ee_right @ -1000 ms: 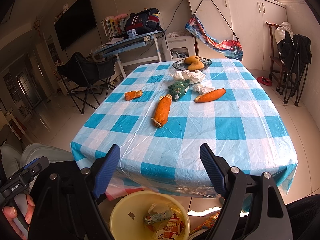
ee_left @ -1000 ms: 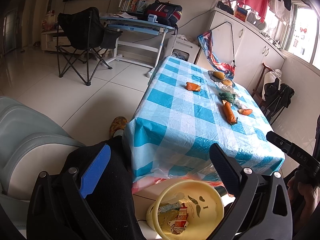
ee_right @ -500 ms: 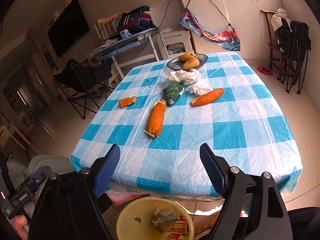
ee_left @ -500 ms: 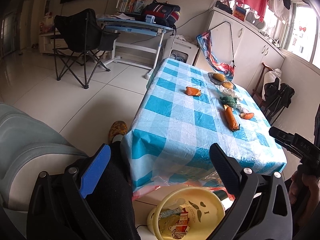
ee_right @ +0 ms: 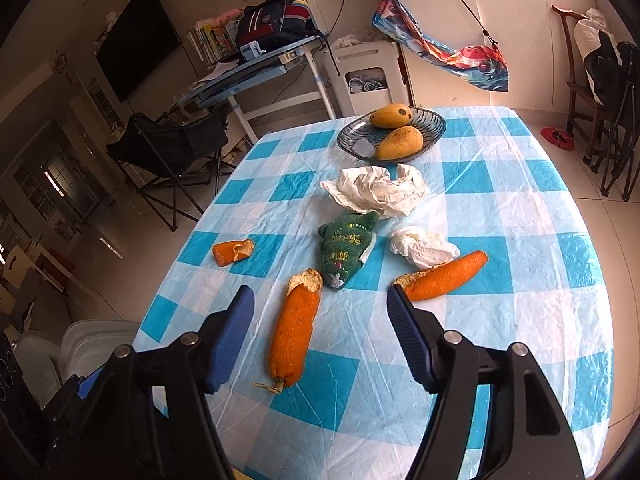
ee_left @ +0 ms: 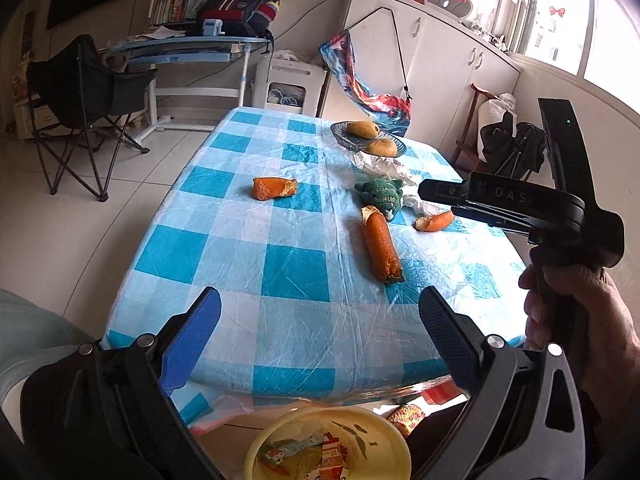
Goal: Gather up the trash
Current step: 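Grasp an orange peel with the left tool while the right tool grasps the green knitted toy, then carry both items to the basin while the right tool releases the green toy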
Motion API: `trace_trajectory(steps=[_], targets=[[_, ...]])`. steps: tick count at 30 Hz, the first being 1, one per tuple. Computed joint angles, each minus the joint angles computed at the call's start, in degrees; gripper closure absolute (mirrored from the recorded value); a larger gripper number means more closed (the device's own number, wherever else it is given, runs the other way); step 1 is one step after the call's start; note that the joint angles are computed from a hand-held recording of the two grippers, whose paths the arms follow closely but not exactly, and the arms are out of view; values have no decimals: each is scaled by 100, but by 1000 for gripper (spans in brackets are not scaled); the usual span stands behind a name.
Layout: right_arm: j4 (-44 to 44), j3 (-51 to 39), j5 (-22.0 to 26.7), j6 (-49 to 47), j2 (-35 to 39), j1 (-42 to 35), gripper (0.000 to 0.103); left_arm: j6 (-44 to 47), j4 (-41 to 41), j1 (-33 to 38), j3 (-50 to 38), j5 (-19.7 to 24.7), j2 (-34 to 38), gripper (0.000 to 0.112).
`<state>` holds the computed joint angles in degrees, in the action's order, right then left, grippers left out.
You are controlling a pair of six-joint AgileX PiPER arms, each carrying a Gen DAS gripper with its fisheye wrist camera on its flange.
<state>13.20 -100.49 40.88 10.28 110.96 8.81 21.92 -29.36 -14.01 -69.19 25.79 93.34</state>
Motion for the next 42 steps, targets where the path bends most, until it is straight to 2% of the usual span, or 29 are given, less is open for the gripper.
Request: trace_trajectory(steps=[6, 9, 10, 11, 12, 13, 15, 16, 18, 19, 23, 28, 34, 38, 42], targets=[[27, -2584, 1525, 93, 1784, -164, 43, -814, 564, -423, -965, 226, 828, 16], [22, -3522, 2090, 116, 2395, -195, 48, -1225, 921, -591, -1582, 440, 1309, 17], [-13, -3599, 2089, 52, 2434, -195, 54, -1368, 1061, -664, -1803, 514, 1474, 17], [-8, -3905, 2286, 13, 2588, -203, 66, -1513, 1196, -732, -2057, 613, 1660, 17], [84, -4223, 2490, -56, 2744, -242, 68, -1638, 1302, -782, -2332, 750, 1857, 17], [202, -4341, 2578, -125, 2800, -286, 69, -1743, 1375, -829, -2586, 888, 2036, 19], [355, -4355, 2618, -300, 2787, -334, 71, -1875, 1453, -888, -3121, 1198, 2420, 36], [435, -4202, 2545, -412, 2688, -350, 72, -1904, 1468, -910, -3380, 1375, 2600, 43], [511, -4032, 2496, -664, 2532, -347, 72, -1885, 1429, -916, -3742, 1653, 2870, 80], [568, -3845, 2426, -783, 2403, -347, 72, -1886, 1448, -907, -3795, 1691, 2938, 88], [1152, -3015, 1953, -1300, 1949, -464, 72, -1571, 1201, -747, -3245, 1368, 2606, 93], [1885, -2141, 1565, -1680, 1496, -493, 72, -1132, 858, -393, -2138, 1036, 1767, 94], [2074, -900, 1032, -2054, 606, -154, 72, -428, 422, 112, -820, 823, 651, 94], [2354, 432, 579, -2299, -199, 74, 72, 62, 196, 564, 108, 748, -129, 94], [2248, 1381, 451, -2353, -856, 447, 72, 512, -21, 1015, 815, 789, -692, 94]])
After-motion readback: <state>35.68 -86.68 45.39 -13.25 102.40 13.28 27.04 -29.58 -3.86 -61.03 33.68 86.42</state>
